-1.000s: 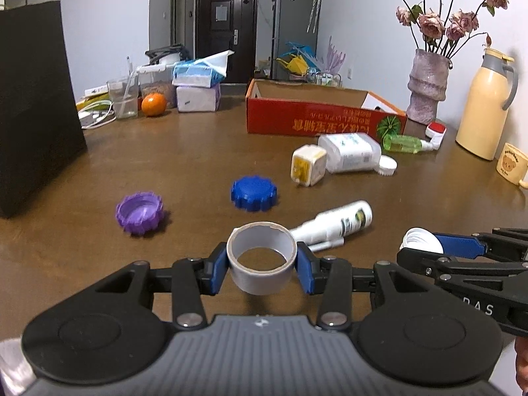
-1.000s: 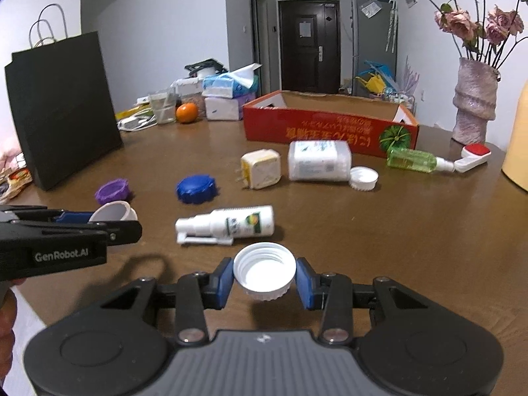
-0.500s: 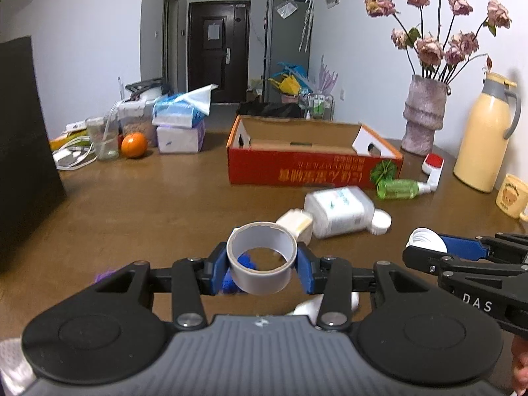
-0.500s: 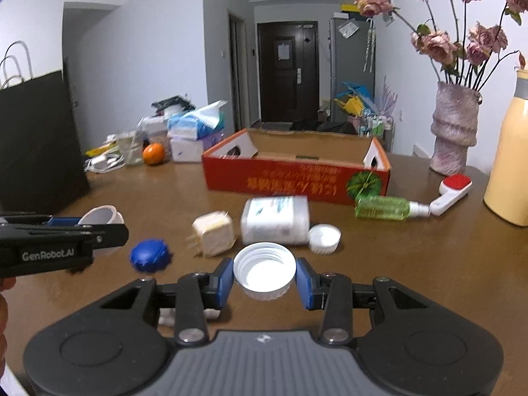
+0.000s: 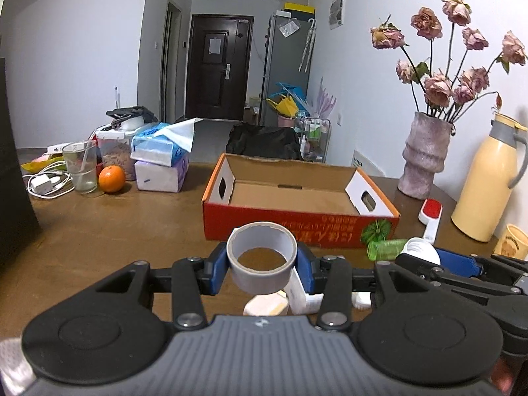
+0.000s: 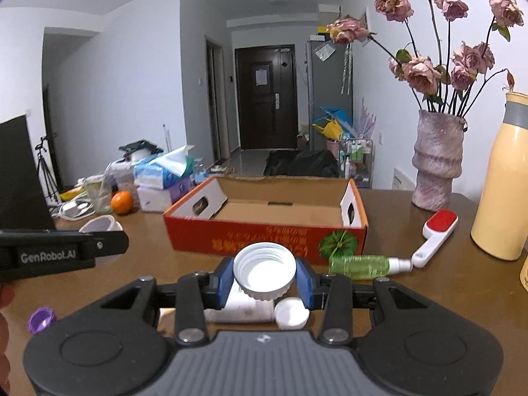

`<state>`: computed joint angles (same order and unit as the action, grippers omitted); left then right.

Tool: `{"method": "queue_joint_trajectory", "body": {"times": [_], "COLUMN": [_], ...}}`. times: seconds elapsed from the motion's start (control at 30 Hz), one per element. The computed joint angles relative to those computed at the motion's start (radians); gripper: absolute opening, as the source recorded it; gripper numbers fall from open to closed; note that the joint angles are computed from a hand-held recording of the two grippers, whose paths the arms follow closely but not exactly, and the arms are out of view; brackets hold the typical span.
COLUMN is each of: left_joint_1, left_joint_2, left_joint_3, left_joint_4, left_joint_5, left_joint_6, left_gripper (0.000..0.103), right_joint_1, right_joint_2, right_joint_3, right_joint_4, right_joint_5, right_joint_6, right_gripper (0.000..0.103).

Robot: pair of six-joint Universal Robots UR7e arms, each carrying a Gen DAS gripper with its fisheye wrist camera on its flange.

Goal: Organize rigid objects
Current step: 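Carry the tape roll and white cap over the cardboard box with both tools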

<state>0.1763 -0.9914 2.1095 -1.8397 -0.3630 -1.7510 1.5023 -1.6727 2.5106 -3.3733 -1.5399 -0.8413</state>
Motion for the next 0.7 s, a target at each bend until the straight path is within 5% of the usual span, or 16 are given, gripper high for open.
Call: {"method": "queue_joint_trajectory", "body": {"times": [0.4, 0.7], "left_joint_1": [0.134, 0.22], "left_joint_2": [0.046, 0.101], "left_joint_3": [-0.069, -0.087], "left_joint_4": [-0.198, -0.566], "left_joint_5": [0.101, 0.164], "left_joint_6": [0.232, 0.559], "left_gripper": [0.044, 0.044], "right_joint_1": [0.057, 0.079], "right_joint_2": [0.182, 0.295], "right_joint_3": [-0.142, -0.254], "right_joint_4": [-0.094, -0.078], "right_joint_5": [-0.04, -0.085], "right_joint_6": [0.073, 0.072], "right_gripper": [0.039, 0.039]}}
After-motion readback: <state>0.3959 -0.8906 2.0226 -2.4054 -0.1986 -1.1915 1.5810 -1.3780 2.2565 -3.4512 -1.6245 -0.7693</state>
